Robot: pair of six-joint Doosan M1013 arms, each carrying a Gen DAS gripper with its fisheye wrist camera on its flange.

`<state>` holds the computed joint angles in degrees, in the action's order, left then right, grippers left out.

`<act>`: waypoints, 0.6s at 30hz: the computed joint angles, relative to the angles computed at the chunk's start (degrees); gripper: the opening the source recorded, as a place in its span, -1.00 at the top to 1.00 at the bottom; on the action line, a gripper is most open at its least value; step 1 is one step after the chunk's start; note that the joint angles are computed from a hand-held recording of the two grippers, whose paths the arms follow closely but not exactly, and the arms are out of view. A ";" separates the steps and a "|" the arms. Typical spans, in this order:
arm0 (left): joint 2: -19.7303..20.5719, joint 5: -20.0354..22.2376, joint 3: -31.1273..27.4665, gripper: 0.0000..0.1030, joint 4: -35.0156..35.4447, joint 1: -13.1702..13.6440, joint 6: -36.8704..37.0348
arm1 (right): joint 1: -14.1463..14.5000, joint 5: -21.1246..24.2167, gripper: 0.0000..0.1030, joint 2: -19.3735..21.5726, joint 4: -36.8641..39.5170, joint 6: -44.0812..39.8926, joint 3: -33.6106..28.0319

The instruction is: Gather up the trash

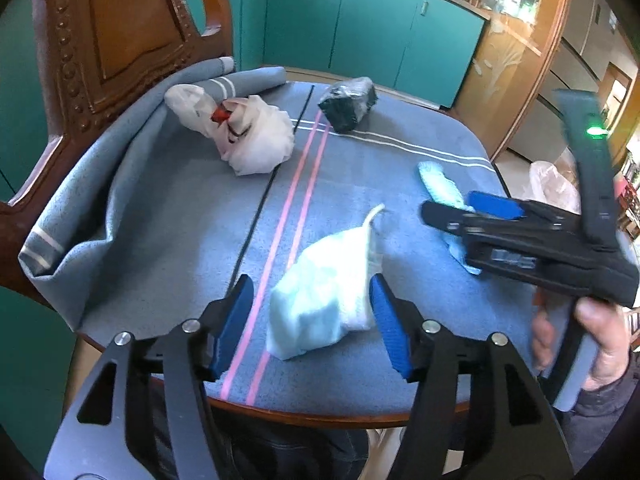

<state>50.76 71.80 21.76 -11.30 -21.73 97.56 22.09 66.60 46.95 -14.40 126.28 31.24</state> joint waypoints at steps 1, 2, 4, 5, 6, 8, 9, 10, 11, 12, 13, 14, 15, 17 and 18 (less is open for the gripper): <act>-0.12 -0.09 0.21 -0.30 -0.44 0.01 0.29 | 0.04 1.27 -0.18 0.67 -0.01 -0.29 -1.10; -0.17 -0.01 0.26 -0.32 -0.85 -0.02 0.65 | -0.02 2.69 -0.02 1.38 0.52 -0.79 -2.22; -0.24 0.01 0.39 -0.41 -0.93 -0.15 1.13 | 0.15 2.83 0.14 1.51 -0.59 -0.69 -2.29; -0.33 -0.17 0.64 -0.43 -0.77 -0.26 1.33 | 0.13 2.86 0.19 1.46 -0.60 -0.69 -2.20; -0.23 -0.04 0.51 -0.48 -0.62 -0.35 1.36 | 0.04 2.38 0.23 1.17 -0.25 -0.57 -1.67; 0.53 1.00 -0.79 -0.50 -0.53 -0.47 1.18 | -0.13 1.45 0.24 0.58 0.45 -0.18 -0.59; 0.87 1.48 -1.30 -0.51 -0.60 -0.51 1.09 | -0.15 1.20 0.24 0.38 0.60 -0.16 -0.22; 1.37 2.17 -2.15 -0.54 -0.67 -0.56 0.95 | -0.15 1.13 0.24 0.29 0.63 -0.21 -0.07; 2.03 3.02 -3.26 -0.55 -0.80 -0.58 0.81 | -0.10 1.08 0.24 0.19 0.55 -0.24 0.11; 2.79 4.08 -4.56 -0.56 -0.89 -0.65 0.55 | -0.04 1.05 0.24 0.10 0.40 -0.22 0.26; 3.48 4.95 -5.74 -0.56 -0.97 -0.73 0.01 | -0.01 1.07 0.24 0.04 0.29 -0.23 0.34; 3.85 5.46 -6.36 -0.56 -0.99 -0.75 -0.14 | 0.07 1.18 0.24 0.00 0.07 -0.33 0.39; 4.37 6.07 -7.23 -0.56 -1.01 -0.79 -0.43 | 0.13 1.38 0.24 0.12 -0.12 -0.46 0.20; 4.72 6.02 -7.73 -0.56 -0.81 -0.84 -0.89 | 0.22 1.73 0.24 0.38 -0.41 -0.60 -0.26; 4.80 5.76 -7.80 -0.55 -0.51 -0.89 -1.02 | 0.22 1.81 0.24 0.50 -0.40 -0.63 -0.47</act>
<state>55.56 77.56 13.96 -11.81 -22.62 96.55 22.30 68.41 47.45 -14.81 125.65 30.77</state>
